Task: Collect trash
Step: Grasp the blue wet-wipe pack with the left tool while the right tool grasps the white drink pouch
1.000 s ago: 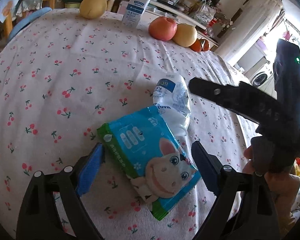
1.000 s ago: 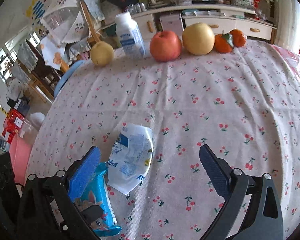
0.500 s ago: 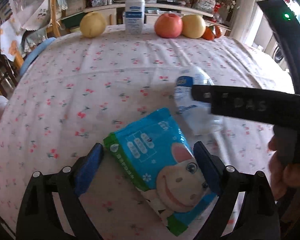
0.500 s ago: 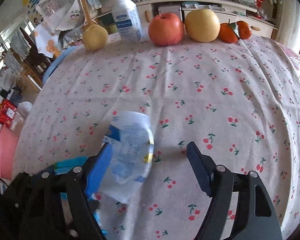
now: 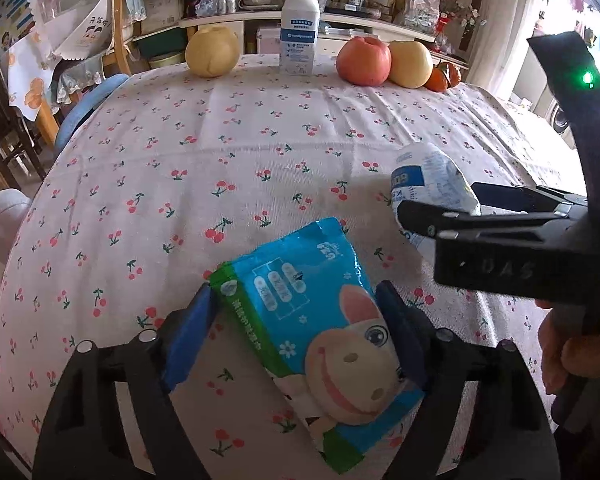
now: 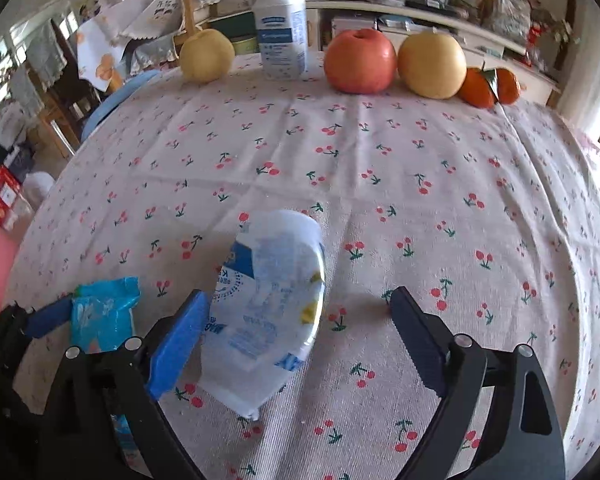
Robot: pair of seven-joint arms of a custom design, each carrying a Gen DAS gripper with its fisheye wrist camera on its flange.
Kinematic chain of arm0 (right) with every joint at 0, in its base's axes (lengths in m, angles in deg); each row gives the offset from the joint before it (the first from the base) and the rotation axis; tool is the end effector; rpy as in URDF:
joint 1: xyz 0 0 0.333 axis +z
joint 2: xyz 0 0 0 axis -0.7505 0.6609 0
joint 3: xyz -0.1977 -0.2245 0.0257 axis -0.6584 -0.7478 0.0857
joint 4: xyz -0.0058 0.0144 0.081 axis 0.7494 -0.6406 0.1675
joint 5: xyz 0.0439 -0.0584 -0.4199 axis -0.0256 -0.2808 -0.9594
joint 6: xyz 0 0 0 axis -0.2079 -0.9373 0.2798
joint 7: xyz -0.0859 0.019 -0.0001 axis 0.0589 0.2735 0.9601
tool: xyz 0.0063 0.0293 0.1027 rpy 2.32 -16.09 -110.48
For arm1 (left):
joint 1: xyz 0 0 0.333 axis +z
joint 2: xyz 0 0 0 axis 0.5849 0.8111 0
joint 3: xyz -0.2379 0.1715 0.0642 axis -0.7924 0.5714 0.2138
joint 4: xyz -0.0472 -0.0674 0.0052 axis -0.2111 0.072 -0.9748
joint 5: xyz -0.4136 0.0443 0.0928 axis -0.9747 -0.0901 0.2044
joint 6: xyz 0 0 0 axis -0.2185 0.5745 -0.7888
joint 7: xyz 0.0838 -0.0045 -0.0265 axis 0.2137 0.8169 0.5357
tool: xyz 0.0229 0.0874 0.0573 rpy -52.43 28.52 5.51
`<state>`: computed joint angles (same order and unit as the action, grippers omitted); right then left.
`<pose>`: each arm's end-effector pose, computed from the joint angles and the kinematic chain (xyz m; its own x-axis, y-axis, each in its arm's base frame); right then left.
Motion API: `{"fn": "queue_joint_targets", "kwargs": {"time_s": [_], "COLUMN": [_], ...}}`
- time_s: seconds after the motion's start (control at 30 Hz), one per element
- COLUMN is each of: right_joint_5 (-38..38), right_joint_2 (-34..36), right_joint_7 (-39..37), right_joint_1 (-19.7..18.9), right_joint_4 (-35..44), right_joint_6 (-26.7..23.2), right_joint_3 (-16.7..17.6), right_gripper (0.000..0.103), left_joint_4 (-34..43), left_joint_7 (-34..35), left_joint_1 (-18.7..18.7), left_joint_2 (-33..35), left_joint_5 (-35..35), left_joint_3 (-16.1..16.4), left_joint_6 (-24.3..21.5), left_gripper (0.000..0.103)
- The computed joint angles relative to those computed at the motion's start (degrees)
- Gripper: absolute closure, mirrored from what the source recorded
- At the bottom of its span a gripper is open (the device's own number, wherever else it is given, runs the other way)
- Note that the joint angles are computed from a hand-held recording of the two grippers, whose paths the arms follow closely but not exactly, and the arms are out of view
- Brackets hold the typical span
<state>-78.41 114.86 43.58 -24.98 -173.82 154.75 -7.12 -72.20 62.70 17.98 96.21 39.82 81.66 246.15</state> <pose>0.6701 0.3345 0.3544 0.0825 -0.9925 -0.0901 -0.8467 -0.0221 -0.5316 0.6235 -0.2639 0.3437 -0.2864 -0.9568 0.0491 -0.7901 0.2069 -0.5770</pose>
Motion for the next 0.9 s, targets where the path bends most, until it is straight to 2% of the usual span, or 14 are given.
{"fn": "queue_joint_targets", "kwargs": {"time_s": [0.03, 0.07, 0.1, 0.13, 0.2, 0.27, 0.33, 0.4, 0.53, 0.7, 0.9], "right_joint_5": [-0.5, -1.52, -2.12, -3.02, -5.79, -5.43, -5.95, -6.47, -5.53, -4.06, -1.75], "right_joint_2": [0.22, 0.36, 0.53, 0.74, 0.86, 0.85, 0.87, 0.98, 0.96, 0.34, -1.05], "right_joint_7": [0.06, 0.32, 0.09, 0.17, 1.08, 0.15, -0.02, -0.17, -1.1, -1.68, -2.93], "right_joint_1": [0.28, 0.83, 1.03, 1.51, 2.92, 2.28, 2.54, 2.73, 2.2, 1.43, 0.43], "right_joint_4": [0.26, 0.44, 0.66, 1.06, 1.36, 1.27, 1.29, 1.4, 0.95, -0.44, -3.03], "right_joint_6": [0.06, 0.11, 0.14, -0.25, -0.6, -0.03, 0.17, 0.42, 1.6, 3.71, 8.18], "right_joint_3": [-0.26, -0.8, -0.93, -1.31, -2.42, -1.61, -1.69, -1.71, -1.13, -0.52, 0.59], "right_gripper": [0.012, 0.017, 0.027, 0.031, 0.046, 0.054, 0.056, 0.064, 0.067, 0.071, 0.076], "left_joint_4": [-0.23, -0.34, -0.49, -0.48, -0.67, -0.89, -0.99, -1.13, -1.53, -2.01, -3.09], "left_joint_7": [0.76, 1.4, 2.08, 2.81, 5.07, 6.93, 9.03, 11.53, 15.76, 18.41, 22.62], "left_joint_1": [0.51, 0.87, 1.3, 1.73, 2.97, 3.71, 4.69, 5.99, 7.72, 8.36, 10.48], "left_joint_2": [-0.12, -0.21, -0.29, -0.27, -0.32, -0.41, -0.49, -0.59, -0.83, -1.3, -2.42], "left_joint_5": [-0.54, -1.0, -1.67, -2.52, -4.91, -6.77, -9.07, -12.0, -17.3, -21.41, -27.38], "left_joint_3": [-0.45, -0.72, -1.07, -1.52, -2.77, -3.47, -4.43, -5.63, -7.31, -7.63, -9.11], "left_joint_6": [0.33, 0.46, 0.67, 0.69, 1.01, 1.3, 1.29, 1.33, 1.54, 1.45, 2.4], "left_gripper": [0.029, 0.034, 0.036, 0.037, 0.038, 0.041, 0.044, 0.047, 0.051, 0.052, 0.053]}}
